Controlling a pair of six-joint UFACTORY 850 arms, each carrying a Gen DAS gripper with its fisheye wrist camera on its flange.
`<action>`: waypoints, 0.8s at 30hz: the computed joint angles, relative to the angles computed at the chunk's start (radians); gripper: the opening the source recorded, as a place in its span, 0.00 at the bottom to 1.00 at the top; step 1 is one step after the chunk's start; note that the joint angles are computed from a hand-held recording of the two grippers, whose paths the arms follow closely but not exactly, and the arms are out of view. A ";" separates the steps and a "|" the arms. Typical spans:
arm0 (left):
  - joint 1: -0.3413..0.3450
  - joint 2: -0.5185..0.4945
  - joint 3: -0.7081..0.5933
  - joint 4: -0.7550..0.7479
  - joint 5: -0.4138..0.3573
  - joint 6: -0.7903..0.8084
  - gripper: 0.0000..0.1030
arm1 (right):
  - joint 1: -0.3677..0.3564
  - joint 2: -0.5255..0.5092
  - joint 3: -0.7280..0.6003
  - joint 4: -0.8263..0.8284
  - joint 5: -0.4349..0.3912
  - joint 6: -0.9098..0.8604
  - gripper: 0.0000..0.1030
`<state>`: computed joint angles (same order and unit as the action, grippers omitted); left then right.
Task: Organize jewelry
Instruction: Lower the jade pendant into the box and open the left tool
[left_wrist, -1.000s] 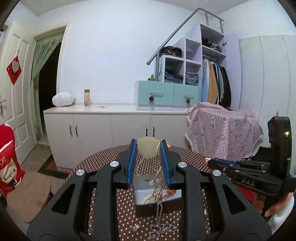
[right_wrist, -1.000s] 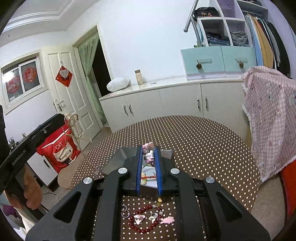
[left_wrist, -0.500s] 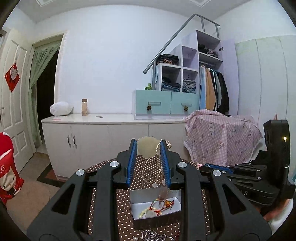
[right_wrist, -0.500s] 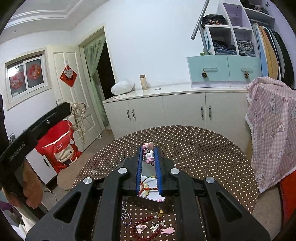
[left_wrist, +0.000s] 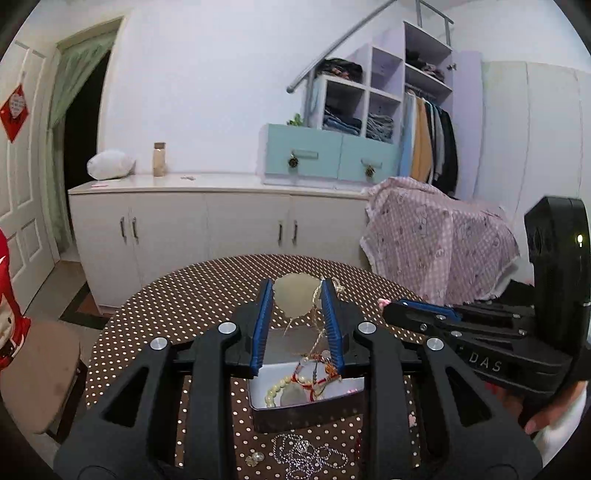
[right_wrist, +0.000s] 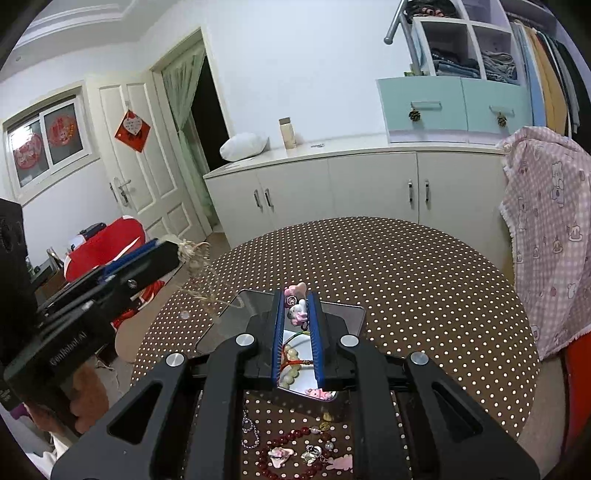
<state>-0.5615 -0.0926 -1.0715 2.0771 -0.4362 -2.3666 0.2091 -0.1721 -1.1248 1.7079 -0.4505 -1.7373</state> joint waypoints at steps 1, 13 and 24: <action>0.001 -0.002 -0.001 -0.011 0.002 0.012 0.57 | 0.000 0.000 0.000 -0.008 0.004 0.008 0.13; 0.000 0.009 0.025 -0.091 -0.017 0.059 0.65 | -0.010 0.026 0.031 0.010 0.025 0.018 0.34; -0.002 0.021 0.034 -0.124 -0.018 0.080 0.65 | -0.015 0.053 0.062 0.016 0.038 0.029 0.34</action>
